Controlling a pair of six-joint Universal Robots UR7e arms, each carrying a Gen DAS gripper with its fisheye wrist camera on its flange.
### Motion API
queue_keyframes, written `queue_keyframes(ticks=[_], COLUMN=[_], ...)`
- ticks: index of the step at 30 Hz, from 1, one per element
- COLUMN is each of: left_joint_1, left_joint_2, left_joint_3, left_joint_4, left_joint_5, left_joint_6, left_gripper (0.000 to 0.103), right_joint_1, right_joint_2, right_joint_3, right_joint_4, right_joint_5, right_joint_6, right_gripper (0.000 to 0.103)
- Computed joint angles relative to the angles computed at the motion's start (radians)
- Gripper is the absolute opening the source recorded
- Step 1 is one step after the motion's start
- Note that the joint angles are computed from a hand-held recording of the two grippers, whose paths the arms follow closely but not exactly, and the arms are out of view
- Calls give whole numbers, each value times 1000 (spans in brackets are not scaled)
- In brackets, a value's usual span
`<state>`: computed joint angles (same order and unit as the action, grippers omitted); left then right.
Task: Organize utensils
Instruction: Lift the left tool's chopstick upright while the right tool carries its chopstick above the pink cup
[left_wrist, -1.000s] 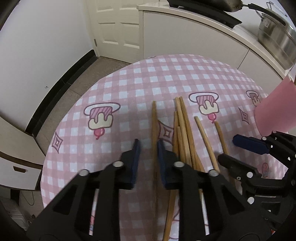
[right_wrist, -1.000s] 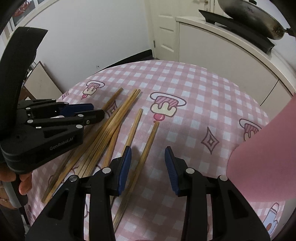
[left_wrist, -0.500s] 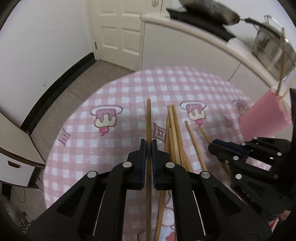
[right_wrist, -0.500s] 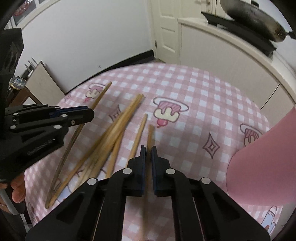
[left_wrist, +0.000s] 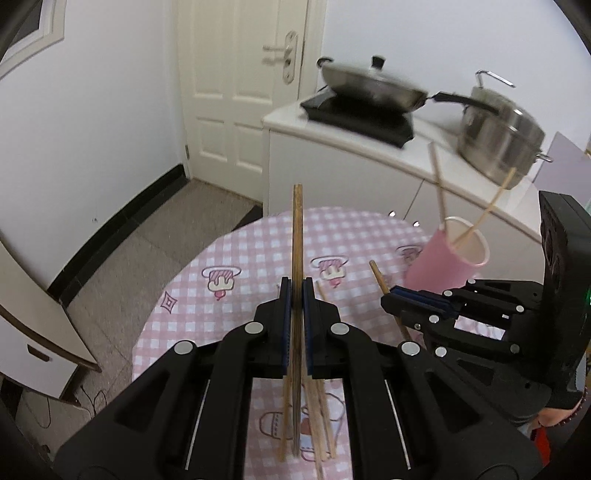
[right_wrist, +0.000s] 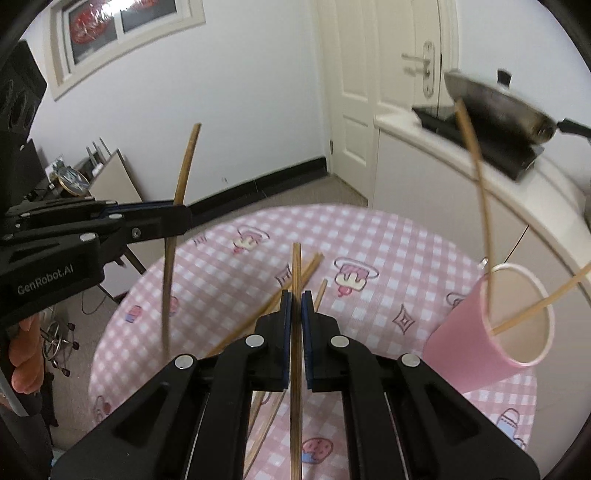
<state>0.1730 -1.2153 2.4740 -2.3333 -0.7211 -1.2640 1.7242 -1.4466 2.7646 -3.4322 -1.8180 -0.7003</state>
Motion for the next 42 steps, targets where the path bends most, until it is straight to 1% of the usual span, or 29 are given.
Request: queue_keyframes(ticks=[2, 5, 8, 12, 15, 17, 22, 24, 26, 29, 32, 35, 38, 41, 42], left_joint_1=[-27, -72, -102, -130, -135, -135, -133, -125, -118, -104, -89, -77, -66, -47, -38], left_joint_2=[-1, -9, -16, 5, 38, 60, 121, 154, 184, 224, 263, 307, 345, 381, 394], left_joint_3=[-10, -22, -29, -63, -88, -102, -136, -155, -174, -204, -240, -269, -282, -292, -296], left_joint_4=[16, 51, 16, 22, -21, -58, -197, -281, -342, -443, -508, -573, -649, -687, -698], left_joint_5=[2, 10, 11, 39, 53, 63, 99, 113, 128, 138, 162, 196, 209, 205, 193], left_joint_6=[-8, -31, -18, -15, 17, 40, 124, 177, 212, 281, 329, 380, 422, 445, 455], left_gripper=[6, 6, 6, 6, 6, 6, 6, 6, 6, 6, 6, 6, 6, 6, 6], right_joint_1=[2, -6, -19, -40, -61, -62, -53, -51, -44, -46, -42, -37, -71, -126, -149], right_joint_2=[-67, -206, -318, -469, -572, -627, -715, -720, -702, -682, -645, -585, -533, -524, -516], right_joint_3=[7, 17, 23, 22, 14, 2, -39, -55, -66, -86, -87, -78, -65, -60, -58], right_joint_4=[42, 135, 205, 313, 381, 418, 455, 435, 384, 336, 258, 129, 23, 14, 11], right_joint_5=[23, 67, 105, 152, 184, 192, 204, 212, 213, 228, 230, 230, 257, 299, 311], right_joint_6=[-3, -18, -33, -52, -68, -70, -69, -68, -69, -75, -90, -115, -141, -152, -159], right_gripper=[4, 4, 4, 4, 4, 4, 4, 4, 4, 4, 4, 4, 4, 4, 4])
